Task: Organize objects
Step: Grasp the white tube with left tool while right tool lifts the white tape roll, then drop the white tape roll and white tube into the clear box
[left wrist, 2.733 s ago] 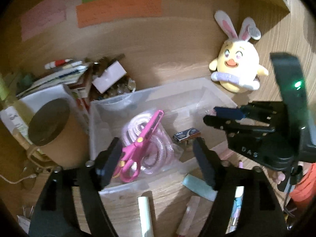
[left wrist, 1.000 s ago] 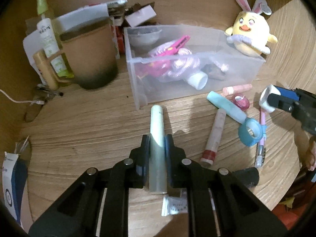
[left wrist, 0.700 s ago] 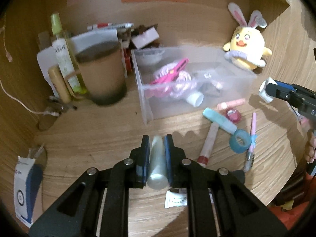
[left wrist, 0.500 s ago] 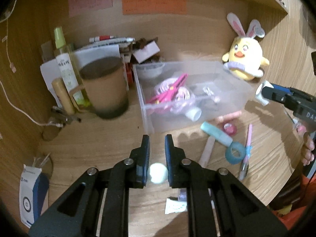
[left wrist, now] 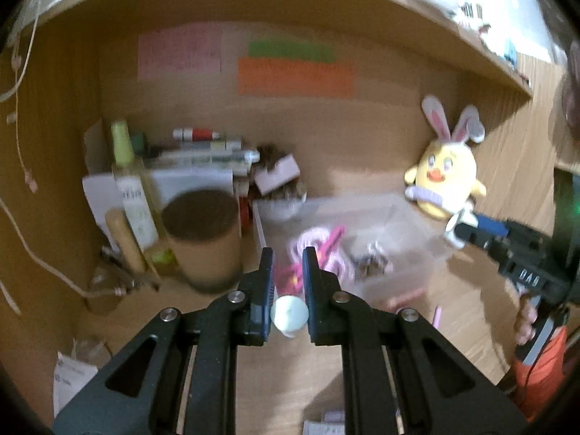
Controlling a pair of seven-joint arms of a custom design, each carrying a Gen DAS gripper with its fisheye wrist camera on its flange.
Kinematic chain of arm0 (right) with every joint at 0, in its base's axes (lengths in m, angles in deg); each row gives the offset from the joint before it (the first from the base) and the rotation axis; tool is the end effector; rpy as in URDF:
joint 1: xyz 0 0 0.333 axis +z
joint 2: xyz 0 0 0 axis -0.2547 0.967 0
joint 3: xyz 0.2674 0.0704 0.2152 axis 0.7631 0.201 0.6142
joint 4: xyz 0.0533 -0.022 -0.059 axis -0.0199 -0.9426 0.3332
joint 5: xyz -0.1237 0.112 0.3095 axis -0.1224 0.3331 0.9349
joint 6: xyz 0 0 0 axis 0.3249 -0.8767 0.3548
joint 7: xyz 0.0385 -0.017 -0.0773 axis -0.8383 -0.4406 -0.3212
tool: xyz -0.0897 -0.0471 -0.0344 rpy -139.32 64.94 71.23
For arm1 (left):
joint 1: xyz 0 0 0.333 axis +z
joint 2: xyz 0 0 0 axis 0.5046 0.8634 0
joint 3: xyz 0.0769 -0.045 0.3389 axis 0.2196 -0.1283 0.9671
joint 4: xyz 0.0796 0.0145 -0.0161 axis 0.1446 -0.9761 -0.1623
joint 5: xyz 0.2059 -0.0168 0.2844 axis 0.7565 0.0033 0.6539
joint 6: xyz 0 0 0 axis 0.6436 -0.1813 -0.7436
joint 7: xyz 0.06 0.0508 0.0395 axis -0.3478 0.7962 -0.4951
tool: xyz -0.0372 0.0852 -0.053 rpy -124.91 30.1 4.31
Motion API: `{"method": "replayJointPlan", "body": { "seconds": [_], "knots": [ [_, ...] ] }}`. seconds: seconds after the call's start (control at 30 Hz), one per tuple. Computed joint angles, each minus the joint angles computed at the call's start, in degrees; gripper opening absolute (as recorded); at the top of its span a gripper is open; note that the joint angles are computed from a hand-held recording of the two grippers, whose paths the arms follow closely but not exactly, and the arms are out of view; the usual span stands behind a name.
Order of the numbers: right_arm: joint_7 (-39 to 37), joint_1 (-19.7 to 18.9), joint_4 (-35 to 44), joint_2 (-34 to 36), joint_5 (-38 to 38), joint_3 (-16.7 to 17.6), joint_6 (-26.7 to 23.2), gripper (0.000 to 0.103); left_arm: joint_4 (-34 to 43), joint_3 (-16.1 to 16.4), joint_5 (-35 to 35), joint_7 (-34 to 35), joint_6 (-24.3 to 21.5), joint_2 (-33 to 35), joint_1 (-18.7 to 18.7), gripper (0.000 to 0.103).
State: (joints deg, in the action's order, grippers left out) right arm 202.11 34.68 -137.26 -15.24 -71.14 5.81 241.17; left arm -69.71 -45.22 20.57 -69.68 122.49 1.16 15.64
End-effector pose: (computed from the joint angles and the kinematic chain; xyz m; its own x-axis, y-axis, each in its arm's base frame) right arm 0.5677 0.4824 0.4715 0.2889 -0.9535 -0.0863 -0.4856 -0.0683 -0.8715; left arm 0.5403 -0.2796 0.4780 -0.2440 -0.9665 0.0796 -0.5425 0.0680 -0.8373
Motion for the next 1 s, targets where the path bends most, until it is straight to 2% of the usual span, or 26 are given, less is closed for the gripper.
{"method": "replayJointPlan", "body": {
  "seconds": [0.13, 0.2, 0.43, 0.57, 0.7, 0.83, 1.0],
  "knots": [
    [-3.0, -1.7, 2.8, 1.5, 2.2, 1.6, -1.1, 0.036, 4.0, 0.1, -2.4, 2.4, 0.2, 1.9, -0.1, 0.014],
    [-6.7, -3.8, 4.6, 2.7, 5.4, 4.3, -1.8, 0.036, 5.9, 0.6, -4.8, 4.8, 0.6, 3.3, -0.8, 0.014],
    [-16.0, -6.1, 9.6, 6.7, 14.3, 7.3, -4.7, 0.036, 11.7, 2.8, -14.1, 14.6, -2.6, 8.0, -4.2, 0.014],
    [-22.4, -7.7, 12.6, 9.1, 19.4, 9.9, -6.9, 0.036, 14.5, 0.2, -24.9, 26.5, -5.2, 11.5, -3.1, 0.014],
    [-28.0, -8.8, 15.5, 11.4, 24.2, 11.8, -8.9, 0.036, 17.9, -3.6, -35.3, 38.7, -9.1, 15.6, -1.3, 0.014],
    [-32.1, -9.2, 18.7, 13.7, 27.9, 12.7, -11.6, 0.037, 20.9, -3.6, -40.8, 44.7, -11.5, 18.2, -2.3, 0.014],
    [-34.9, -9.2, 21.6, 15.5, 30.8, 12.7, -14.9, 0.037, 21.5, -2.9, -46.4, 49.6, -11.2, 19.5, -3.2, 0.014]
  ]
}}
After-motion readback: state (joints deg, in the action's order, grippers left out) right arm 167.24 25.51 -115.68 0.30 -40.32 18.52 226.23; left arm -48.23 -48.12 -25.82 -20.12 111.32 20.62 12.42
